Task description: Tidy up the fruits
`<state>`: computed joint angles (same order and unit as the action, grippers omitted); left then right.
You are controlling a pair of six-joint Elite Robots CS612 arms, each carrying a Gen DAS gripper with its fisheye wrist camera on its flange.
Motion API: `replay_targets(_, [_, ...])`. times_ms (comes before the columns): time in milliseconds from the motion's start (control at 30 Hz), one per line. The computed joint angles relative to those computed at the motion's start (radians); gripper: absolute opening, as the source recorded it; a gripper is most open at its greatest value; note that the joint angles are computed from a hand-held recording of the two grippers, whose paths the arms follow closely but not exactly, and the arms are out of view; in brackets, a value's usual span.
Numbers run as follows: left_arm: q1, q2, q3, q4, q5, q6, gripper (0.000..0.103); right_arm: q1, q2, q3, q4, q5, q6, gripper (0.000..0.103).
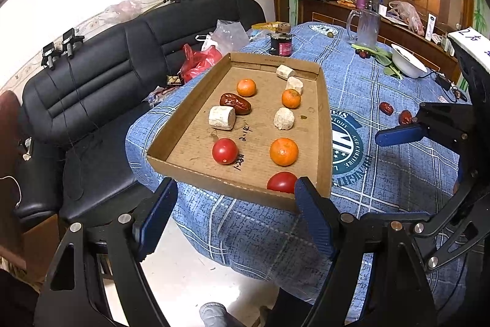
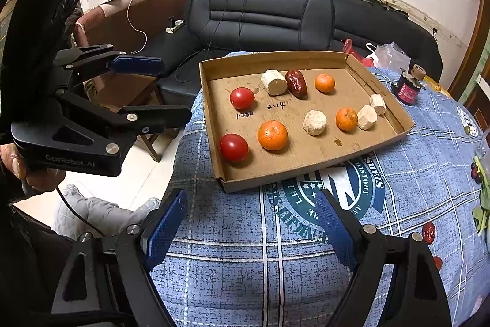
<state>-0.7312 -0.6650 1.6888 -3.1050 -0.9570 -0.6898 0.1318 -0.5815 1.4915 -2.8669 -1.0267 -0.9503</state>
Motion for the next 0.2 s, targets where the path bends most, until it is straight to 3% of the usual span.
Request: replay_targets(200, [0.003, -0.002, 0.0, 0.005, -0.015, -0.006, 0.079, 0.0, 0.0, 0.001, 0.001, 0.001, -0.001, 0.086])
